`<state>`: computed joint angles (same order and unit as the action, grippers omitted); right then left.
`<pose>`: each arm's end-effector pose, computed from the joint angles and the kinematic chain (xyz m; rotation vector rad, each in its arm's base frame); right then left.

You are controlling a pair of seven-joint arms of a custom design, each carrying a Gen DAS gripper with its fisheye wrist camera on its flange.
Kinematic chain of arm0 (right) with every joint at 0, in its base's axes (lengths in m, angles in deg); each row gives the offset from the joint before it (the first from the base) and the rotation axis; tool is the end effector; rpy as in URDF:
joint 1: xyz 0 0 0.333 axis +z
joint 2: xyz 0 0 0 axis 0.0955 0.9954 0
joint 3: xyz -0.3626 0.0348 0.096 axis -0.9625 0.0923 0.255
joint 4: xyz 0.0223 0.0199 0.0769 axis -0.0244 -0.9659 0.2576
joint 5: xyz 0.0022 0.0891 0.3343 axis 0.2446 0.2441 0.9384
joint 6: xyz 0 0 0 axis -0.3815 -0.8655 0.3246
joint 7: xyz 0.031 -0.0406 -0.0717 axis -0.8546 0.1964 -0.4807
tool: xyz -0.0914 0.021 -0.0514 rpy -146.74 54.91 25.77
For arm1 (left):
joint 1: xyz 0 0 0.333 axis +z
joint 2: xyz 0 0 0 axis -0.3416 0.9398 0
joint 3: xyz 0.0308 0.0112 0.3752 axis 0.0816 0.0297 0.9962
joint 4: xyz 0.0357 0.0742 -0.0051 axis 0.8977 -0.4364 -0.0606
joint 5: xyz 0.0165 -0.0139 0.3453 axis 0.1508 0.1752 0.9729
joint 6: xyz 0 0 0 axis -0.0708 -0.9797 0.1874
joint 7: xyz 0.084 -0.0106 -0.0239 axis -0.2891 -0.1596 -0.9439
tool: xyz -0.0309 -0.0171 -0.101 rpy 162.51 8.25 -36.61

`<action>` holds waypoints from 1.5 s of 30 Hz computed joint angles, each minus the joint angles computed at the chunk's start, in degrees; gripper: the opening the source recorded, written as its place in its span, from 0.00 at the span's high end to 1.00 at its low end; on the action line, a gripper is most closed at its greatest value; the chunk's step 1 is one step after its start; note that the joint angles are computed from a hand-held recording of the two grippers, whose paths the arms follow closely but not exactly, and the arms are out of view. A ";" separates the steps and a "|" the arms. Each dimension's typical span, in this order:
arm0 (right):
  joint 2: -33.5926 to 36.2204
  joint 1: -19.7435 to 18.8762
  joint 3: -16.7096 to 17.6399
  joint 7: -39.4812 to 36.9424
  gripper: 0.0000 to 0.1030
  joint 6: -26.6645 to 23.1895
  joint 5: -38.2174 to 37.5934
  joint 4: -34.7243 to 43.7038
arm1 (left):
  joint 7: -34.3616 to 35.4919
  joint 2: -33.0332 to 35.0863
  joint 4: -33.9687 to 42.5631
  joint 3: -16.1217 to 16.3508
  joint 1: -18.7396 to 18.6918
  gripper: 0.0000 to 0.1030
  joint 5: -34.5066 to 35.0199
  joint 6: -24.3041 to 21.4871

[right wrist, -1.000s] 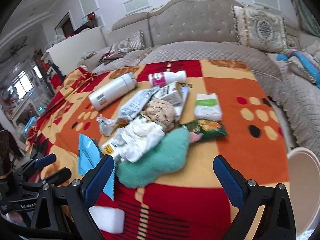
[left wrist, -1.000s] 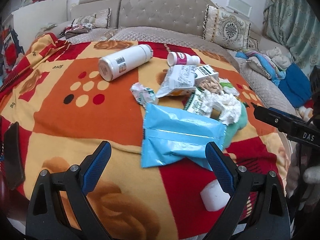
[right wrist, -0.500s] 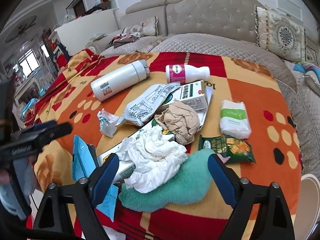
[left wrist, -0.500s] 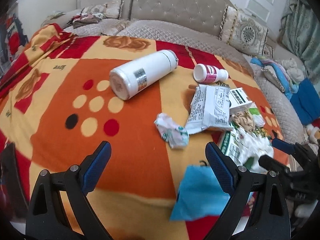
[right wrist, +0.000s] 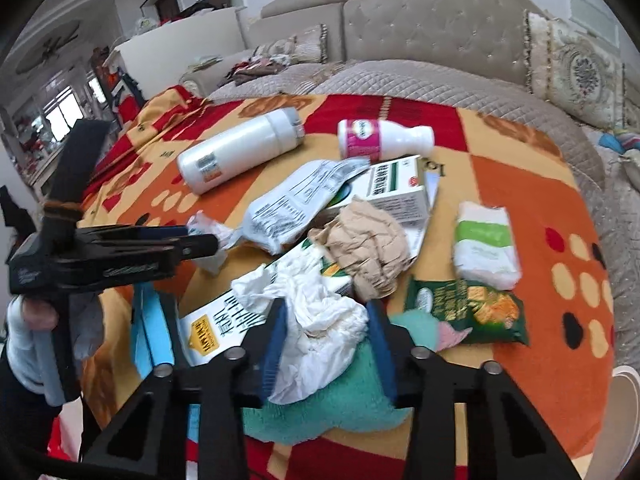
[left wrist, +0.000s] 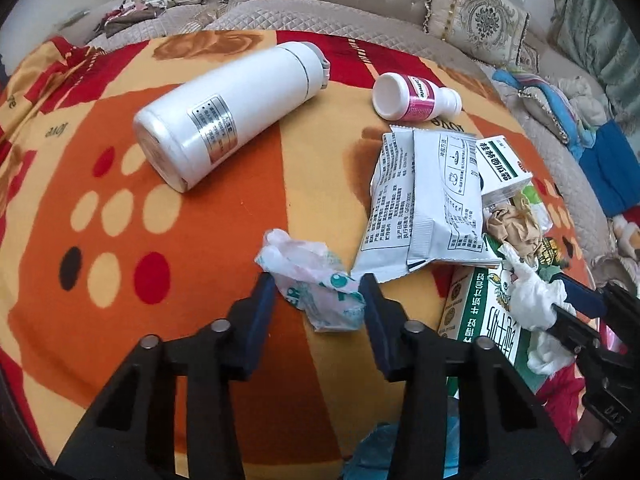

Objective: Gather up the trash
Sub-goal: 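Grasp the crumpled tissue with the right gripper while the left grasps a white wrapper, then carry both held items over the white bin and open both grippers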

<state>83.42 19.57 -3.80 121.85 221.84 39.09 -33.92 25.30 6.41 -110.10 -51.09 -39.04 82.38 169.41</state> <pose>0.5314 0.2270 0.5090 -2.0289 1.4206 -0.3448 0.5302 -0.2647 0.4811 -1.9664 2.0229 -0.7054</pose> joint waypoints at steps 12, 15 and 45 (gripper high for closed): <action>-5.21 -0.35 1.72 -16.58 0.76 3.03 21.94 -1.63 | -5.46 -5.62 -1.24 -0.42 0.94 0.80 6.14 1.40; -6.91 1.36 -0.60 -17.04 0.76 3.45 22.89 -3.15 | -5.70 -6.74 -1.11 -2.04 1.15 0.80 6.74 1.39; -27.47 -4.45 -22.08 -0.10 0.76 7.14 0.98 -29.52 | 1.54 10.94 26.61 -7.76 -21.06 0.80 0.43 -7.35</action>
